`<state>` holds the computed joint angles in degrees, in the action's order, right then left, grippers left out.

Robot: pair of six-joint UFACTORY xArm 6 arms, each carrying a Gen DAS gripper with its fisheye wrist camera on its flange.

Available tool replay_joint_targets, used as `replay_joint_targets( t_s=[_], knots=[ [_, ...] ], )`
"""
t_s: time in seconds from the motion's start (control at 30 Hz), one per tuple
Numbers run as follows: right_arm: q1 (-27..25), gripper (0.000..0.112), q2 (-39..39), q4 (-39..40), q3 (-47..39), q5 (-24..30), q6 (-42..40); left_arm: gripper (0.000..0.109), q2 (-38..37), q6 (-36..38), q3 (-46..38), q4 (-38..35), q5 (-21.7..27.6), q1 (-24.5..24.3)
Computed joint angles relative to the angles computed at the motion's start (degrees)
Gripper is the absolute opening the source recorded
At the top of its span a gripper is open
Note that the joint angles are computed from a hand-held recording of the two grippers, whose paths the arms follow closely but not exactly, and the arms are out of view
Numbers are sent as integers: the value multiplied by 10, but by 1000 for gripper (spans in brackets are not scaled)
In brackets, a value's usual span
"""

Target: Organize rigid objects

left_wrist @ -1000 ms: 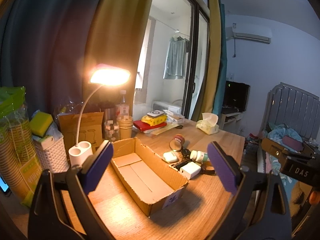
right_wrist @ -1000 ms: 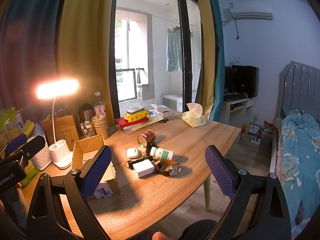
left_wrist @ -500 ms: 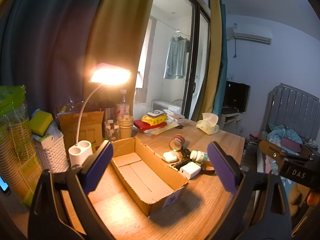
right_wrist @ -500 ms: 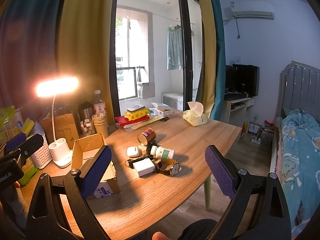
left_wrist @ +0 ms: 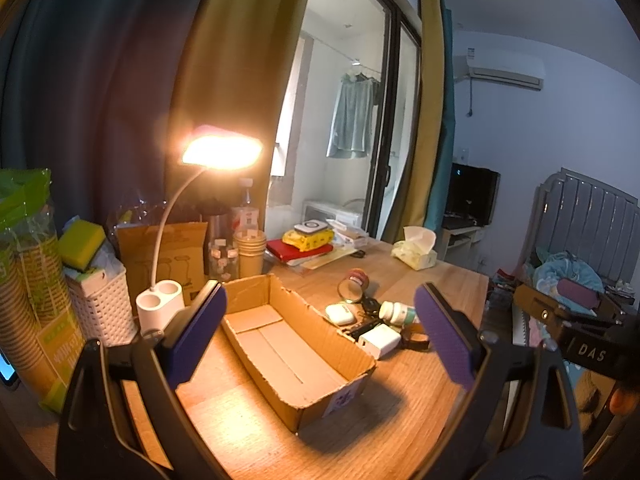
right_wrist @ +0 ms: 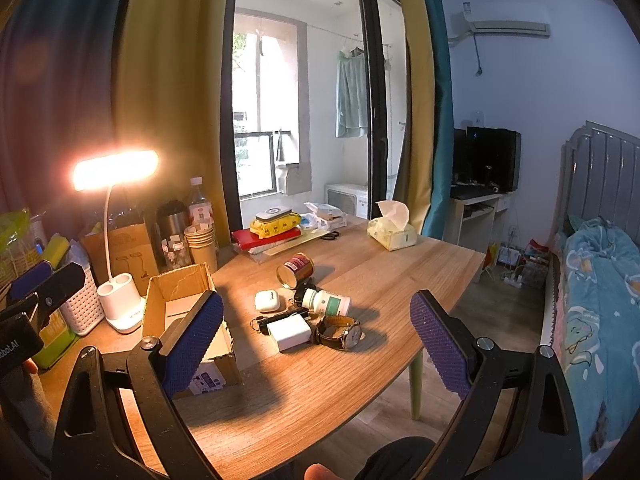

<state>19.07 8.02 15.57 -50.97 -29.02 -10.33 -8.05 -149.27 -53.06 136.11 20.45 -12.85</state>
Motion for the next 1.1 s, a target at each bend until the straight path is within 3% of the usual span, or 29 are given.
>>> replay_joint_targets(
  t_s=[0.4,0.87,1.1],
  knots=[
    [-2,96,-1,-5,2,8,5,96,1,1,1,-3,1,-1],
    [-28,96,59,-20,-72,80,17,96,69,45,-47,-58,-32,37],
    [-84,96,130,-167,-143,133,148,96,164,141,-109,-153,-79,74]
  ],
)
